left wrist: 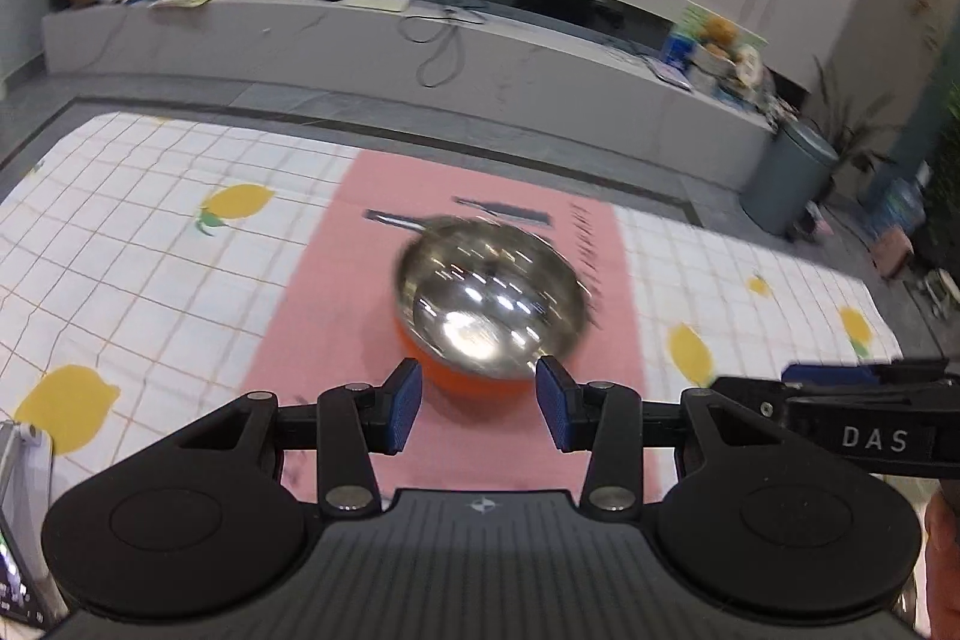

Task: Organize plates and bowls
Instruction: 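Move both open tools to the rim of the orange steel bowl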

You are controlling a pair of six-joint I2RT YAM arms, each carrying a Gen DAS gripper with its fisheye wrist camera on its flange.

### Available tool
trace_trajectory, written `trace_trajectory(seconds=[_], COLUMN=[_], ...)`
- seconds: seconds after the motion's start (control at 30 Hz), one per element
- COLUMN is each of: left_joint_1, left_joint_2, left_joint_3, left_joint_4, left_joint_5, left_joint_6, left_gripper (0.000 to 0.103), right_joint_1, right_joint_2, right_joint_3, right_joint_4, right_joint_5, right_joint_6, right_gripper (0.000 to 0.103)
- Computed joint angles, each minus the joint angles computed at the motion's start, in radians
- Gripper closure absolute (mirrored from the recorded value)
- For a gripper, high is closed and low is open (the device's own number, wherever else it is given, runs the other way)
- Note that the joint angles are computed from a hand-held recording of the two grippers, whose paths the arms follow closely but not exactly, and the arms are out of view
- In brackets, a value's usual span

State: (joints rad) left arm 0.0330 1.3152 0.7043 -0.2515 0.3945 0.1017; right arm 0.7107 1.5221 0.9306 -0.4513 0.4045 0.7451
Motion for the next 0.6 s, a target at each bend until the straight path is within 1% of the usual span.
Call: trace_trajectory(seconds=[0.13, 0.23, 0.3, 0.43, 0.5, 0.6], left_joint_1=[0.026, 0.016, 0.004, -0.028, -0.03, -0.029], left_joint_2=[0.148, 0.253, 0.315, 0.416, 0.46, 0.513], left_joint_3=[0.077, 0.14, 0.181, 0.256, 0.289, 0.333], left_joint_4=[0.068, 0.095, 0.093, 0.069, 0.054, 0.016], left_joint_5=[0.007, -0.001, -0.004, -0.068, -0.067, -0.055], left_joint_6=[-0.039, -0.061, -0.062, -0.061, -0.063, -0.076], left_gripper=[0.054, 0.054, 0.054, 0.054, 0.054, 0.054], right_joint_1=[-0.084, -0.128, -0.149, -0.186, -0.205, -0.231], right_joint_2=[0.127, 0.216, 0.279, 0.409, 0.454, 0.502], right_joint_3=[0.109, 0.183, 0.239, 0.361, 0.396, 0.423], right_joint_4=[0.033, 0.053, 0.054, 0.008, -0.002, 0.006], right_joint_5=[-0.08, -0.137, -0.162, -0.204, -0.239, -0.294], right_joint_6=[-0.023, -0.014, -0.022, -0.016, -0.003, 0.026], right_gripper=[0.047, 0.048, 0.048, 0.049, 0.053, 0.055])
